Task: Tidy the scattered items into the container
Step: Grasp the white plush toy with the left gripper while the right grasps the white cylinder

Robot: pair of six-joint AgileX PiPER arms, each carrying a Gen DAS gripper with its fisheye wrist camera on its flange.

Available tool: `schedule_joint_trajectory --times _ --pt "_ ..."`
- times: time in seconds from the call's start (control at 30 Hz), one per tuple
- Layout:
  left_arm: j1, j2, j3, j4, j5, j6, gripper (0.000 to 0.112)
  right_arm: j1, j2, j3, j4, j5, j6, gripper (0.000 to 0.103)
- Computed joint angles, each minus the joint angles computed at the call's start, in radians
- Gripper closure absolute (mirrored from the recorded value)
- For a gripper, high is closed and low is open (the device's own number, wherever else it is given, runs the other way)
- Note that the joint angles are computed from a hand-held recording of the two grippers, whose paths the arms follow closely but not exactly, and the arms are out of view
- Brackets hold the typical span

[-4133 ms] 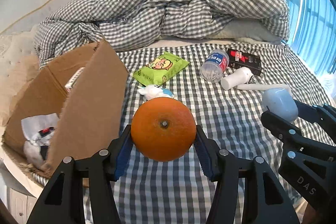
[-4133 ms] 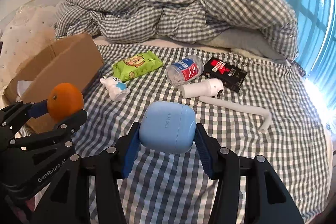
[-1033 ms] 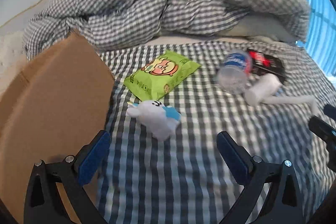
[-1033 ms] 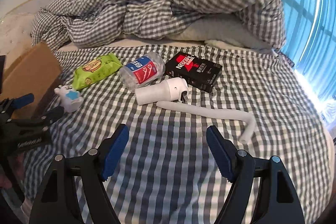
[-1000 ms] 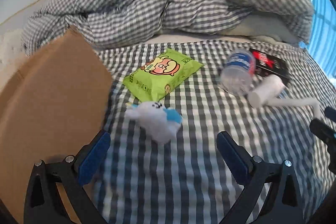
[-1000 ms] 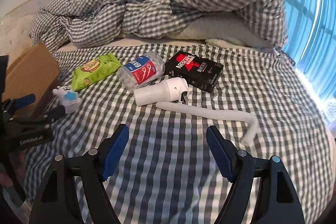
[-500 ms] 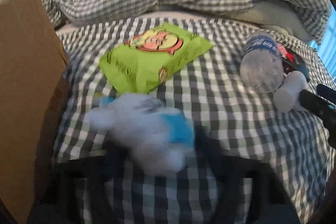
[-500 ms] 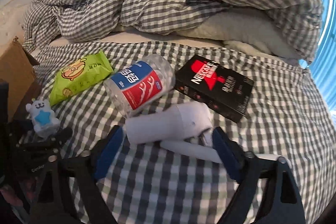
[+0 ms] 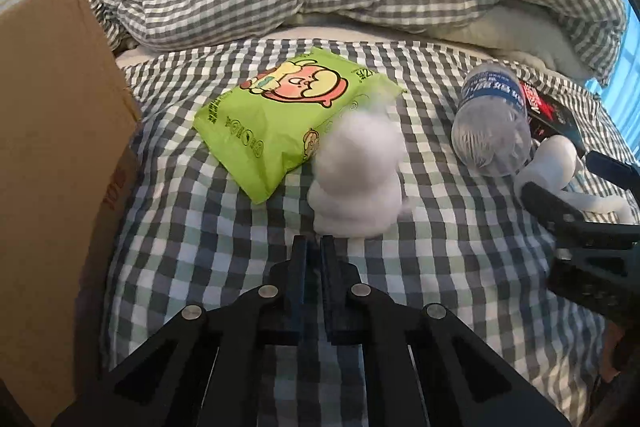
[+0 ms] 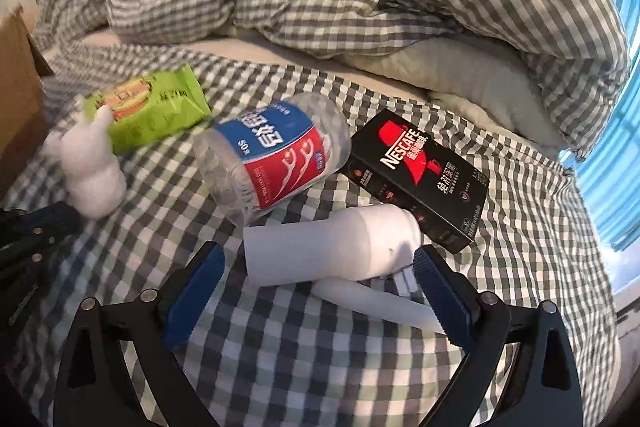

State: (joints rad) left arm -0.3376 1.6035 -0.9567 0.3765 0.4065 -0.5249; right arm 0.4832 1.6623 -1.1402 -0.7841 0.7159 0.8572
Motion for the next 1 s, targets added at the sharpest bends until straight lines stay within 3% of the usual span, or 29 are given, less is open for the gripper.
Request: schedule_joint_trajectory --times 0.07,0.17,0.27,0.33,0.43,0.5,0.57,0.6,0.63,0.7,0.73,0.87,1.0 --pt "-0.014 0.001 -0.005 0.038 0.004 -0.037 0.103 0.034 0.06 -0.034 -0.072 0.052 0.079 0.007" --pt "-0.021 0.0 -0.01 0.033 0.005 -0.036 0.088 0.067 0.121 -0.07 -0.169 0.128 0.168 0.007" --pt "-0.021 -0.014 -0.005 -0.02 -0.015 0.009 0.059 0.049 0.098 -0.042 -0.175 0.116 0.204 0.011" --pt "-0.03 -0.034 0.008 -0.002 -0.042 -0.018 0.05 0.024 0.067 -0.016 -0.169 0.108 0.236 0.022" --pt "-0.049 -0.026 -0.007 0.045 -0.055 -0.079 0.038 -0.032 0.007 0.029 -0.106 0.05 0.234 0.027" --pt "-0.064 0.012 -0.036 0.114 -0.044 -0.16 0.037 -0.068 -0.035 0.065 -0.063 0.012 0.233 0.029" --pt "-0.056 0.063 -0.073 0.06 -0.048 -0.133 0.039 -0.091 -0.069 0.1 -0.02 -0.022 0.223 0.038" --pt "-0.05 0.08 -0.082 0.027 -0.053 -0.113 0.042 -0.098 -0.084 0.117 -0.005 -0.036 0.22 0.043" --pt "-0.045 0.095 -0.092 -0.002 -0.051 -0.089 0.056 -0.102 -0.091 0.126 0.006 -0.046 0.216 0.045" --pt "-0.043 0.104 -0.097 -0.009 -0.054 -0.081 0.056 -0.112 -0.106 0.142 0.038 -0.069 0.19 0.052" --pt "-0.044 0.098 -0.091 -0.005 -0.06 -0.084 0.056 -0.115 -0.111 0.146 0.054 -0.076 0.177 0.061" --pt "-0.053 0.068 -0.074 0.046 -0.055 -0.126 0.057 -0.115 -0.122 0.153 0.064 -0.074 0.173 0.066" --pt "-0.048 0.007 -0.041 -0.018 -0.062 -0.066 0.057 -0.124 -0.154 0.17 0.089 -0.088 0.149 0.088"
